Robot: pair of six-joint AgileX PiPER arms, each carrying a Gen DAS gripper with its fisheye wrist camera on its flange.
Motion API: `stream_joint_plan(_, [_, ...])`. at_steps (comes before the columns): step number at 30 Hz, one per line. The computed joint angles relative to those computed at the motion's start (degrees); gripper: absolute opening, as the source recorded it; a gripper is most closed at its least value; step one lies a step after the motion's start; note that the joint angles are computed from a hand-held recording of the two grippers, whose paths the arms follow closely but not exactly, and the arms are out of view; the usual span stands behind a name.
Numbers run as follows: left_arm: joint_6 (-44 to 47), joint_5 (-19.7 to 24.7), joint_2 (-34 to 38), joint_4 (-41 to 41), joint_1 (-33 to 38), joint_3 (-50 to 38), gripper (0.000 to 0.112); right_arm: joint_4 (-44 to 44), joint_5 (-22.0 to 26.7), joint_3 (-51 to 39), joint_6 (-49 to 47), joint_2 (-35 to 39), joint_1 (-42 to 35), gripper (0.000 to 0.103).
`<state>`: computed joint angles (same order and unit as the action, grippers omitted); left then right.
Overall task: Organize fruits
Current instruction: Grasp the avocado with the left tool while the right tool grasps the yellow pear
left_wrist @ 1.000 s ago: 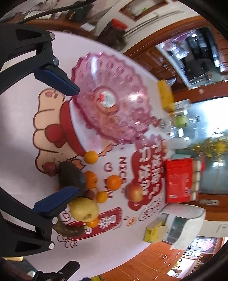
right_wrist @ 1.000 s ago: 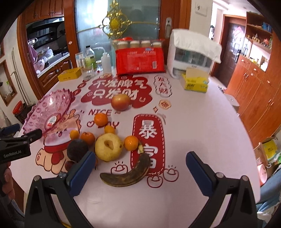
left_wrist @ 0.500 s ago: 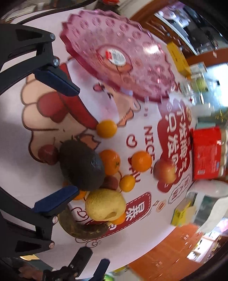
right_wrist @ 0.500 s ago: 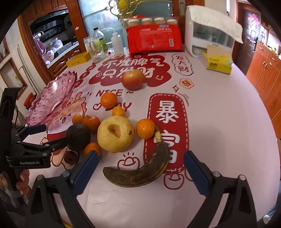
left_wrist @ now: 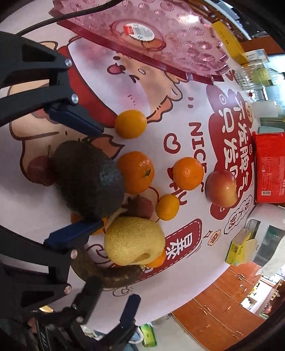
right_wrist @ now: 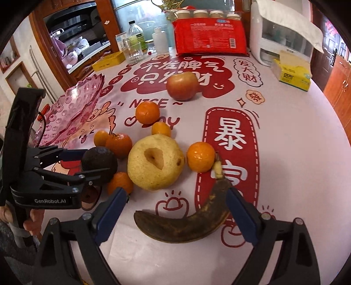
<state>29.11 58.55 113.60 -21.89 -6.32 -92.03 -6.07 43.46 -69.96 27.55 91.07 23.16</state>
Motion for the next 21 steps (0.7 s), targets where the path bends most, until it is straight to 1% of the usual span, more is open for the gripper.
stream_joint_plan(2, [0.11,2.42,1.83,-1.71,0.89,-2.33,0.069,0.38,-0.41,-0.23,-0.50,0.53,0.01,0.093])
stream_joint_plan(4, [-0.57,5.11,3.82,-3.17,1.97,-4.83,0.069,1.56,-0.84,-0.66,-1.63,1.42,-0.25,0.093])
stream_joint_plan(5, [-1.20,5.71,4.56,-3.35,2.31,-5.67,0.068,2.34,-1.01,-0.86,-2.29,1.86,-0.49,0.093])
stream_joint_plan(7, [-2.58,6.56,5.06,-2.90,2.76,-6.63,0.061,3.82,-1.17,-1.39,-3.35,2.85,-0.98,0.093])
stream_joint_plan(8, [-3.62,6.74,5.01,-1.77,2.82,-6.94,0.061,4.59,-1.38,-1.55,-3.94,3.16,-1.26,0.093])
stream_joint_plan(12, [-5.96,5.86,4.56,2.64,3.34,-6.13,0.060,9.31,-1.60,-3.19,-6.93,5.00,-2.88,0.093])
stream_joint_plan(17, [-5.90,4.59,3.04,3.30,4.48,-4.01,0.061,15.45,-1.40,-5.37,-9.72,8.17,-4.83,0.093])
stream_joint_plan(21, [-5.69,3.29,1.50,4.74,4.33,-2.01,0.062,16.22,-0.44,-7.99,-8.55,11.04,-5.02,0.093])
